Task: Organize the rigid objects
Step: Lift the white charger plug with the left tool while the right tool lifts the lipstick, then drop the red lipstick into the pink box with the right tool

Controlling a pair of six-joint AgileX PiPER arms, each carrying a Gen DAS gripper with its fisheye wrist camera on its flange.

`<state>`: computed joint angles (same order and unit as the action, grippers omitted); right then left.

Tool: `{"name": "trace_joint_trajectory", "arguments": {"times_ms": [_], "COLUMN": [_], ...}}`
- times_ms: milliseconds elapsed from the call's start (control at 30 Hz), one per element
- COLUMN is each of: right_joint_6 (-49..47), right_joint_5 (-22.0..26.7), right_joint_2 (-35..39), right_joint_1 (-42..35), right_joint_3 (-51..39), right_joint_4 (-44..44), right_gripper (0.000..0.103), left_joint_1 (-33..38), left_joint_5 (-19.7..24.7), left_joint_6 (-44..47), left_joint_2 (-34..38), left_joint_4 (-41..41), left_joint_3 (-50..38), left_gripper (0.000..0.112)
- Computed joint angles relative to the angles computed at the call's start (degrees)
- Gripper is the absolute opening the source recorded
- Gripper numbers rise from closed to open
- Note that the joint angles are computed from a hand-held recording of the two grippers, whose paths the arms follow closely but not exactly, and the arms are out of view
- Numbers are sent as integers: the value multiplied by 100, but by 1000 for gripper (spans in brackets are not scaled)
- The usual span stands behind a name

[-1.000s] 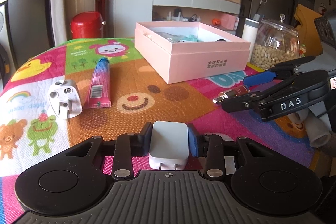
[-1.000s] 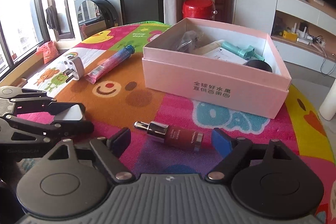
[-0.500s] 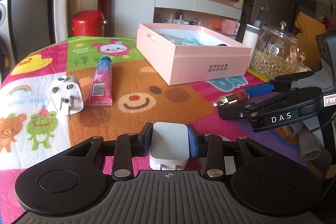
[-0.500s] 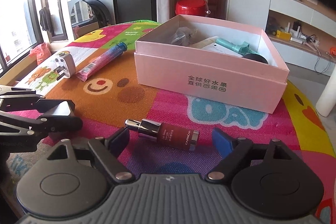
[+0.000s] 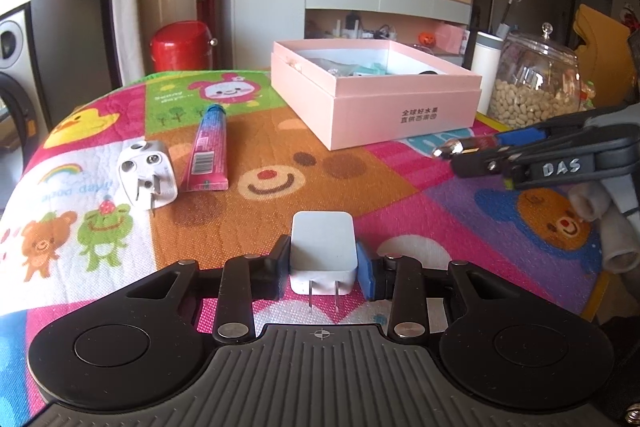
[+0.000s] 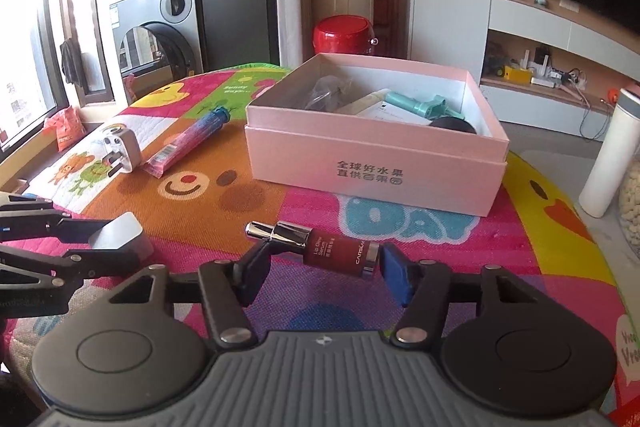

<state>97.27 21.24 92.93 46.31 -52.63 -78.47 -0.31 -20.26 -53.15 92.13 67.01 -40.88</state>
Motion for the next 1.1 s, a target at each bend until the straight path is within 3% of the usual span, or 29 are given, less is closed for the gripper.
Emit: {"name": "trace_joint_trajectory", "arguments": {"times_ms": [100,200,333,433,533,633,700,767,900,1033,1100], "right_joint_6": [271,548,671,750,666,463,330,235,-453,-1573,-2616], "right_joint_5": [145,411,593,771,961,1220,1293,1259,786,432,378], "right_joint_2": [-243,-492,-797,-893,-933,-979,-1035,-1065,-1050,-795,-321], "right_joint_1": [18,115,162,228,324,429,410,301,-228,-848,-1201], "right_joint_3": [200,450,638,616,563,564,605,611,284,-839,-1969], "right_joint_4": [-220,-484,-645,-745,-681,-592,-493,-381,290,899,1784], "right_gripper": [60,60,60,60,60,60,60,60,60,60,61], "left_joint_1": [8,-8,-595,-778,-653,-508,-401,-206,285,513,652], "left_joint_5": [-73,-303,148,-86,-438,-662,-666,-803,-1054,-908,-889], "left_joint_6": [-208,-864,-1378,-1358,-2794,-4304,-4345,-3890,-3408,-3780,-3731], "left_joint_2": [-74,-273,-261,225,833,1308,1242,1079,718,601,555], "left_joint_4": [158,950,1508,1137,1210,2261,2427,2041,2021,2764,2801], "left_joint_3": [-16,-322,-1461,-2578,-3683,-4394,-4198,-3656,-2474,-1889,-1676], "left_gripper": [37,37,37,38,40,39,39,39,39,39,39]}}
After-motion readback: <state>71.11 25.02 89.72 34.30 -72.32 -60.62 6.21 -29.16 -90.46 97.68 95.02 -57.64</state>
